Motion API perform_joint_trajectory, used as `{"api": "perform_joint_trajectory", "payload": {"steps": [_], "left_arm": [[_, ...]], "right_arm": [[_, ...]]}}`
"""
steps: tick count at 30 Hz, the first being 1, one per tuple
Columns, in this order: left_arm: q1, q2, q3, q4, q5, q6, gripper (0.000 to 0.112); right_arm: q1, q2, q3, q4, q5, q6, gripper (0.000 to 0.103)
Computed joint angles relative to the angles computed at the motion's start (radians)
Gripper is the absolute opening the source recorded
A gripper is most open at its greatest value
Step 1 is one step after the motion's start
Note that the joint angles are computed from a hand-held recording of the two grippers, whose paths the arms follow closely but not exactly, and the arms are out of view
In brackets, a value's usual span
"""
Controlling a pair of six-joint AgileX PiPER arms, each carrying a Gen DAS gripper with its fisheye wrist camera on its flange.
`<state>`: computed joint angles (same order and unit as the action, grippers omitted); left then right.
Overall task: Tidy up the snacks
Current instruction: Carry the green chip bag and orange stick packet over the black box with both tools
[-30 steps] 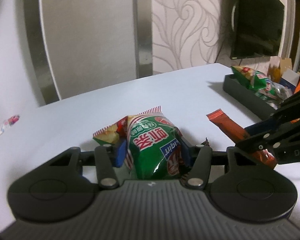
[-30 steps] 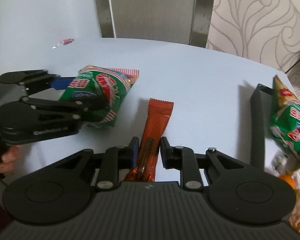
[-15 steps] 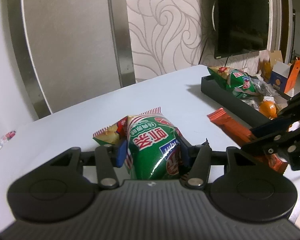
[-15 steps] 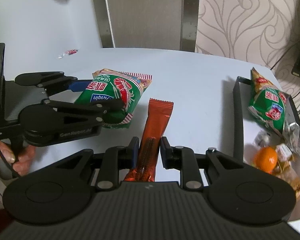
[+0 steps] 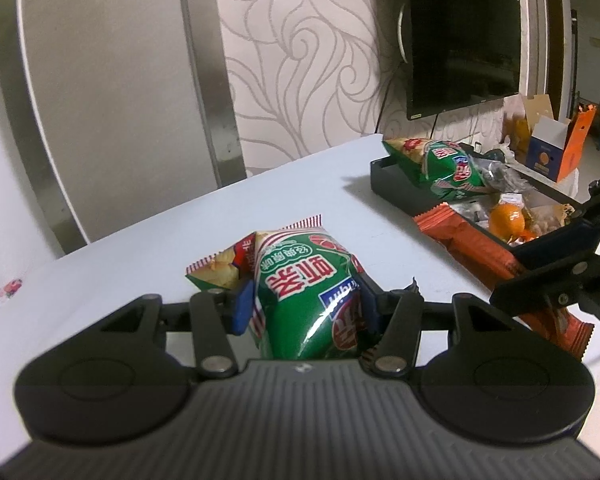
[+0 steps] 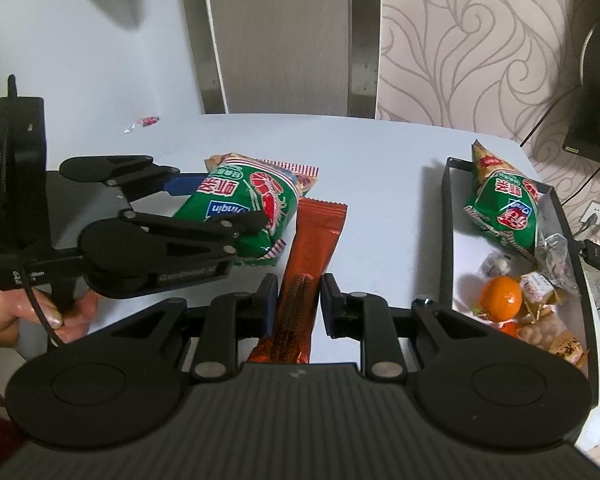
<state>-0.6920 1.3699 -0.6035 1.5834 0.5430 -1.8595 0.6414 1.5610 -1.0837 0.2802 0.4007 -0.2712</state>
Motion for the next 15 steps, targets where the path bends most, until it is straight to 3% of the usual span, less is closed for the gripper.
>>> {"api": "perform_joint_trajectory", "payload": {"steps": [15], "left_arm": [[-0.035, 0.123, -0.138, 0.014, 0.005, 0.021, 0.055]], "right_arm": [[-0.12, -0.047, 0.039, 0.158, 0.008, -0.188, 0.027]]}}
